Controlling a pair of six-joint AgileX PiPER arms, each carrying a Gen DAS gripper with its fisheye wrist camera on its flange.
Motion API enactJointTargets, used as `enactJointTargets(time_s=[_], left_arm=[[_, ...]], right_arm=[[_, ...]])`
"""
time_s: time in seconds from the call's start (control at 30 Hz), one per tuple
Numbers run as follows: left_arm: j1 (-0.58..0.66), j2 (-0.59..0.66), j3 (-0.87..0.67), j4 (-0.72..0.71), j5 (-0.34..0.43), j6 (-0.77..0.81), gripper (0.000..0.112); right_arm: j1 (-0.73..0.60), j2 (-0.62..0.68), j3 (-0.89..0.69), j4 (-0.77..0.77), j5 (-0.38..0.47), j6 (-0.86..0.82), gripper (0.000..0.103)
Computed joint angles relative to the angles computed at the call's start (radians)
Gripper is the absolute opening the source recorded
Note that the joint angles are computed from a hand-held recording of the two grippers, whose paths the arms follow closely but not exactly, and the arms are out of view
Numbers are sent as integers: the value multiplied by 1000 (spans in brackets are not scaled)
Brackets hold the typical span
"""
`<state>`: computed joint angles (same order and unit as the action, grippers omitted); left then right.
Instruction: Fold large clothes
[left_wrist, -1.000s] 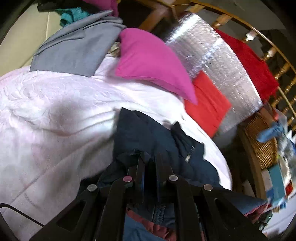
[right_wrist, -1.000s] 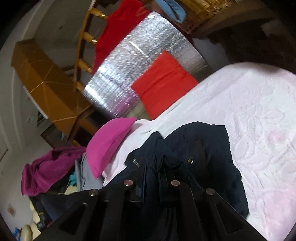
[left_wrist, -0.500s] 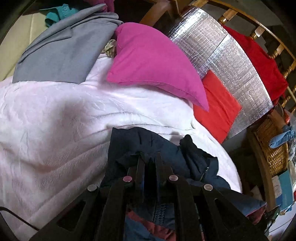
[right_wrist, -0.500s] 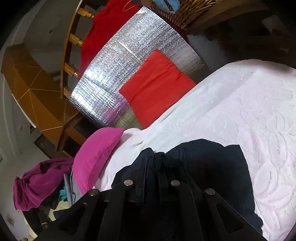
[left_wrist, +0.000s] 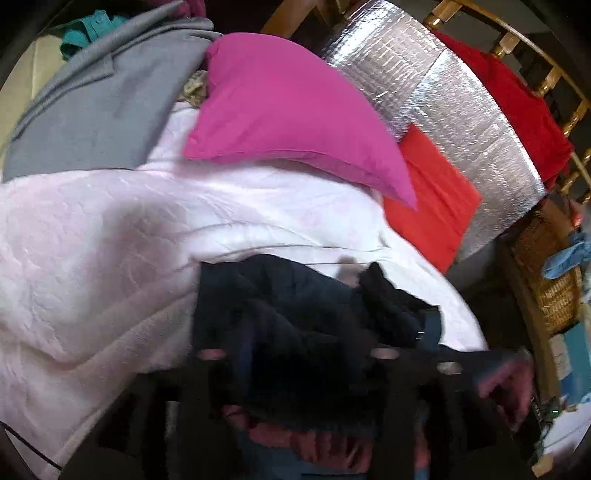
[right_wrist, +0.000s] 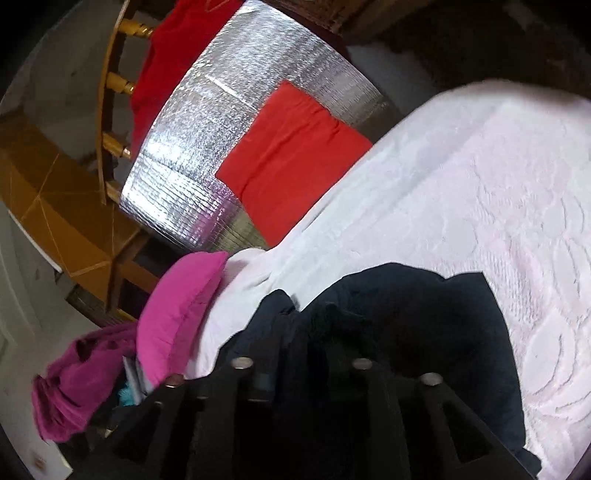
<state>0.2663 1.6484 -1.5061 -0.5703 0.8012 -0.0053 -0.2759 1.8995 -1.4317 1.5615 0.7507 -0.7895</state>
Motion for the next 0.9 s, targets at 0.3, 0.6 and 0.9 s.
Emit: enactJointTargets(time_s=[0.3, 0.6, 0.9], left_arm=[[6, -131, 84, 116, -147, -136, 90], [-7, -37, -11, 309, 102, -292, 90], [50, -30, 13, 278, 271, -251, 90]], right_arm=[[-18, -125, 103, 93, -29, -118, 89], [-15, -158, 80, -265, -122, 126, 89], [-70, -107, 38, -471, -16, 298, 89]])
